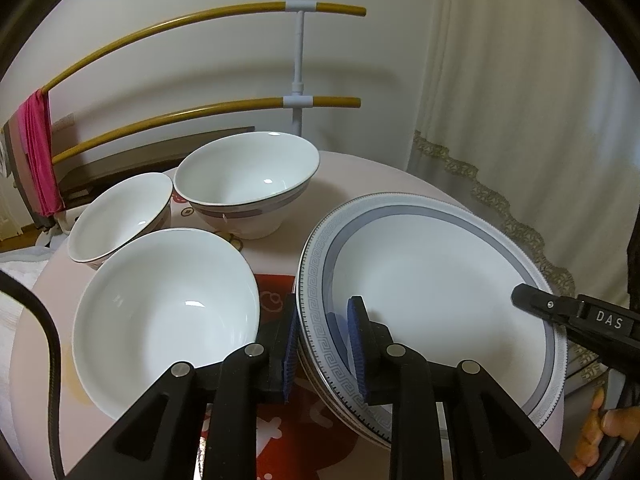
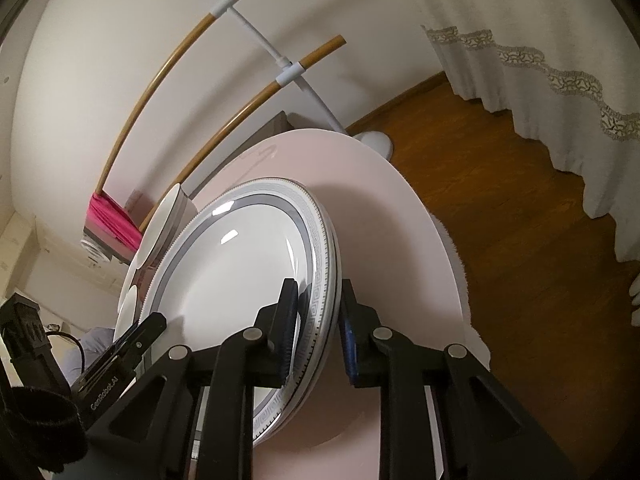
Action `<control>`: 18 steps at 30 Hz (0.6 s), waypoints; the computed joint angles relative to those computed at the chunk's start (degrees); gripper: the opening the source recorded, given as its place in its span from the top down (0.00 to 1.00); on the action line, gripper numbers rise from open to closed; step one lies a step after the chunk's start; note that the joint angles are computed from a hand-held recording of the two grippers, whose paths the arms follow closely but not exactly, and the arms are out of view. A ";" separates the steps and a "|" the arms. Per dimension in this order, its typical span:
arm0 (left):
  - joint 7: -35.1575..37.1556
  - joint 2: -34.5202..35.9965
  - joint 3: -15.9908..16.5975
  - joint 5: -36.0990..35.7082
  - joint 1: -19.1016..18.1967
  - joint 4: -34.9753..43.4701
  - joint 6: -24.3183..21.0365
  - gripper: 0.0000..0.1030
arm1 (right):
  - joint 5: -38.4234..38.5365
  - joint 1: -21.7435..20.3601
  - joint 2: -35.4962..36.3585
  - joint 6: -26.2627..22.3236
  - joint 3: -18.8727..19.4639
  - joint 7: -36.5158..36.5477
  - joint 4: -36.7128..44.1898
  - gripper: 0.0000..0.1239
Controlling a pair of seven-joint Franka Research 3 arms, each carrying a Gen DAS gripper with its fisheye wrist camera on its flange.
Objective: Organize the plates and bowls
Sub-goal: 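Open both grippers off the plate rims and withdraw from the stack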
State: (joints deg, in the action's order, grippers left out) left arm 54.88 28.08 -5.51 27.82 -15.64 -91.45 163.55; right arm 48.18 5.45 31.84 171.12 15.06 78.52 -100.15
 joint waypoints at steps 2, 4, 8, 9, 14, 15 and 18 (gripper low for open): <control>-0.13 0.10 0.21 0.20 -0.26 0.30 -0.76 0.77 | 0.00 -0.06 0.09 0.15 0.13 -0.14 0.03 0.85; 0.30 0.22 -0.27 -0.25 0.15 0.35 -0.57 0.74 | 0.06 -0.19 0.08 0.22 0.24 -0.26 -0.03 0.85; 0.84 0.35 -0.32 -0.55 0.18 0.46 -0.61 0.73 | -2.24 1.25 0.31 -0.11 -1.47 1.74 0.31 0.84; 0.94 0.36 -0.40 -0.70 0.25 0.49 -0.65 0.73 | -2.21 1.18 0.38 -0.03 -1.25 1.97 0.37 0.84; 2.98 0.14 -2.00 -2.83 1.50 0.03 -0.38 0.61 | -4.58 2.45 0.39 -0.54 -2.64 4.37 0.72 0.84; 3.76 0.02 -2.56 -3.50 1.90 -0.25 -0.04 0.57 | -5.69 3.19 0.38 -0.82 -3.50 5.41 0.87 0.84; 4.23 -0.44 -2.28 -3.86 1.50 -0.92 0.43 0.53 | -8.09 4.35 0.05 -1.11 -4.92 7.80 0.63 0.83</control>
State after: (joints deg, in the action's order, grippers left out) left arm 59.11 27.64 -7.80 23.96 -14.15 -92.37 163.97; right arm 40.09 9.81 31.90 170.02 10.15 86.32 -99.52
